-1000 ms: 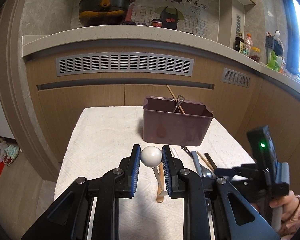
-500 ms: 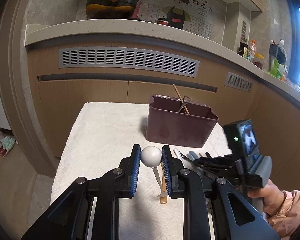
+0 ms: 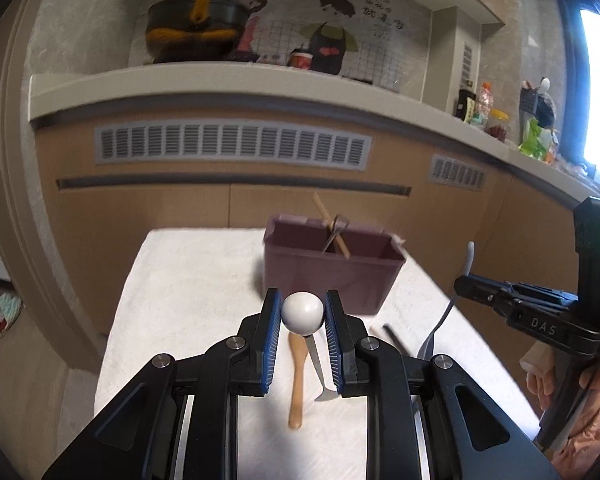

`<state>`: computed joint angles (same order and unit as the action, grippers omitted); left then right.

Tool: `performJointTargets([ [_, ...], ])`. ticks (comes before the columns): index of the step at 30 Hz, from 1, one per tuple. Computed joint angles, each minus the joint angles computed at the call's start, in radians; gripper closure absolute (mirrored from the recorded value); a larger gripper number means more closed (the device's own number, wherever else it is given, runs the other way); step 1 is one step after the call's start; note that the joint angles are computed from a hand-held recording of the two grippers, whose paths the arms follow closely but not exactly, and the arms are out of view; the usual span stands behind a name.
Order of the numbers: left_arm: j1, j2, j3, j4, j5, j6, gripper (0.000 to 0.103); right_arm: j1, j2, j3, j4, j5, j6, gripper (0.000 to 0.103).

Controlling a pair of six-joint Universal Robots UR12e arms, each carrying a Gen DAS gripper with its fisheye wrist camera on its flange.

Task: Organize utensils
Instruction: 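Drop the white-ball spoon into the caddy with left while right drops the blue spoon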

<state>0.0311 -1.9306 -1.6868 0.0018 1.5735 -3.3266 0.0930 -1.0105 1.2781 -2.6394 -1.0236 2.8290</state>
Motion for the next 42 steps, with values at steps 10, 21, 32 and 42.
performJointTargets([
  [10, 0.031, -0.103, 0.266, 0.046, -0.050, 0.075, 0.080, 0.032, 0.109, -0.256, -0.201, -0.039, 0.027, 0.093],
  [21, 0.038, -0.254, 0.469, -0.122, -0.065, 0.084, 0.080, 0.064, 0.249, -0.443, -0.044, -0.124, -0.035, 0.093],
  [32, 0.049, -0.290, 0.481, -0.261, -0.111, 0.022, 0.074, 0.063, 0.289, -0.489, 0.162, -0.143, -0.106, 0.076],
  [42, 0.040, -0.211, 0.320, -0.266, -0.082, 0.051, 0.064, 0.046, 0.187, -0.289, 0.016, -0.145, -0.139, 0.030],
])
